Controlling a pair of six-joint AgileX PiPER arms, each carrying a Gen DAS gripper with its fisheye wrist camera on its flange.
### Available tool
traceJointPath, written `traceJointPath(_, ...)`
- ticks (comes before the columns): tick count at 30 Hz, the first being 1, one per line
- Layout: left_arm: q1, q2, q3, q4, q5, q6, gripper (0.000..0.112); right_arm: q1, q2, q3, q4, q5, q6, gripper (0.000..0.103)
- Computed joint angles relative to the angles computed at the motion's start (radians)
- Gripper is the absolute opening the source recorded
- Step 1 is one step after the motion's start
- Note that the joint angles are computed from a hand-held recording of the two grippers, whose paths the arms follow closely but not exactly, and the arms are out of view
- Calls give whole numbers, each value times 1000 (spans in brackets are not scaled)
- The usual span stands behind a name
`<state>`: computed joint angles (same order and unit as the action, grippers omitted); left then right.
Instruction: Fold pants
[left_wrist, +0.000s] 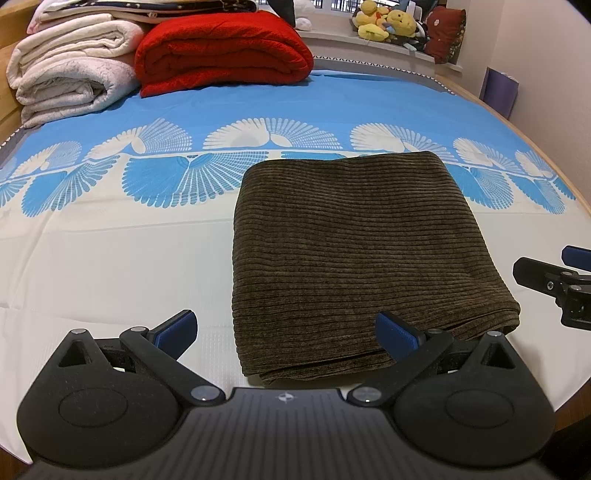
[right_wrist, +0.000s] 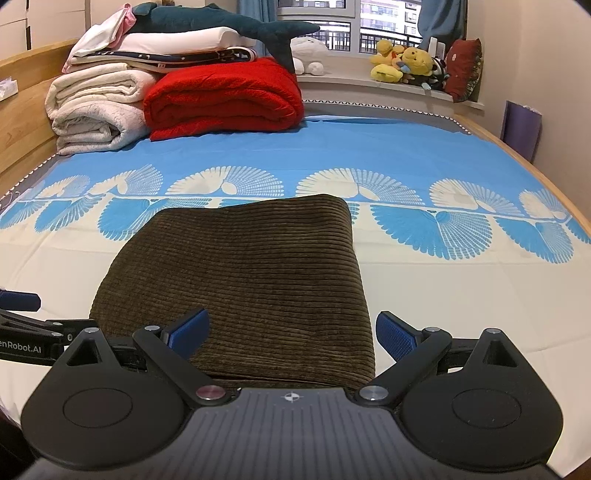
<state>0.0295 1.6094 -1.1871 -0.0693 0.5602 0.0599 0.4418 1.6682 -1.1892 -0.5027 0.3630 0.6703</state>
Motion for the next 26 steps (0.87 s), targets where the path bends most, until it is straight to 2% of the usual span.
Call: traceJointPath(26, 7, -6, 15, -35, -19, 52, 103, 0, 1, 1, 1, -3, -5, 97)
